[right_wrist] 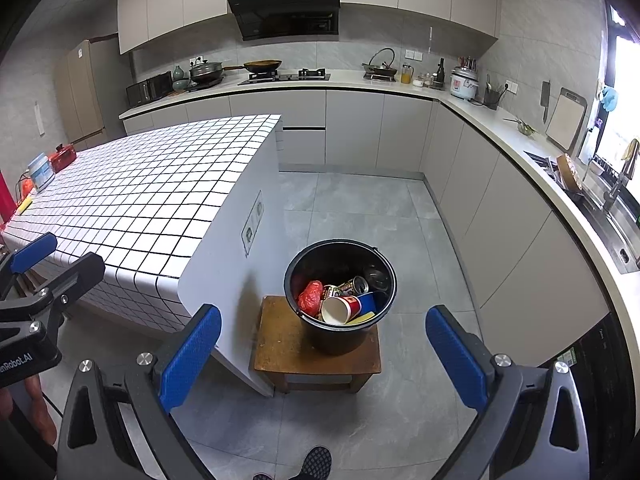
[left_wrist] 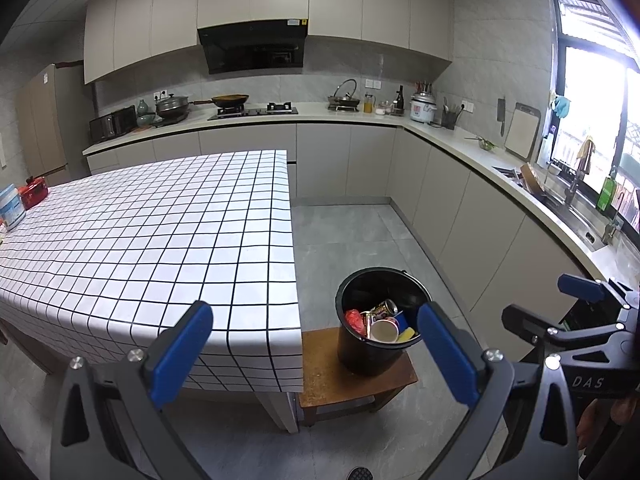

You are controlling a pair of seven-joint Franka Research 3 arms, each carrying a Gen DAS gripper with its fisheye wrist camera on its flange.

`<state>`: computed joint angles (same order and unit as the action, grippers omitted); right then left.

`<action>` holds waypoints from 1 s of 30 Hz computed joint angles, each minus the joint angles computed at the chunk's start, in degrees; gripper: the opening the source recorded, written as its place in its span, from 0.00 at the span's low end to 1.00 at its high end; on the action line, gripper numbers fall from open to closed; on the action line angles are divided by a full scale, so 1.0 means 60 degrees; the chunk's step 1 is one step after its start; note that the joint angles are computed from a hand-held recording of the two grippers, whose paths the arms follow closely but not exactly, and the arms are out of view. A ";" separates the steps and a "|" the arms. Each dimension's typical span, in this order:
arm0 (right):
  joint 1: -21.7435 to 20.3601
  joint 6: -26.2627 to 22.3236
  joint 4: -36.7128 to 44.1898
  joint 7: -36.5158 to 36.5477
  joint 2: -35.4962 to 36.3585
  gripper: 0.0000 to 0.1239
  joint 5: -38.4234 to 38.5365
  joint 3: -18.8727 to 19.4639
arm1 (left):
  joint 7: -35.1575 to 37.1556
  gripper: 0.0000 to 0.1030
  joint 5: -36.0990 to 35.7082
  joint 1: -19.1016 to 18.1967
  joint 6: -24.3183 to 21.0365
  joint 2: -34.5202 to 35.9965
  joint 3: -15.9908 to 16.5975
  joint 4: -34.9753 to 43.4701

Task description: Collect trash

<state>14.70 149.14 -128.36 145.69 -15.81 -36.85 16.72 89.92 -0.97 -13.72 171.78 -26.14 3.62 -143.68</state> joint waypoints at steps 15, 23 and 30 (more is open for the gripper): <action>0.0025 0.0067 0.0112 0.0022 0.0125 0.83 -0.0073 -0.0045 | 0.0105 1.00 -0.0077 0.0001 -0.0042 0.0076 0.0031 0.0123; 0.0063 0.0043 0.0177 0.0040 0.0145 0.83 -0.0118 -0.0065 | 0.0096 1.00 -0.0115 0.0010 0.0028 0.0125 -0.0029 0.0197; 0.0065 0.0029 0.0213 0.0056 0.0170 0.83 -0.0140 -0.0080 | 0.0094 1.00 -0.0105 -0.0013 0.0052 0.0124 -0.0002 0.0185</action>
<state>15.09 149.32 -127.08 146.03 -14.79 -37.69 16.24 90.48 -1.60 -13.80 172.10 -25.40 3.60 -142.57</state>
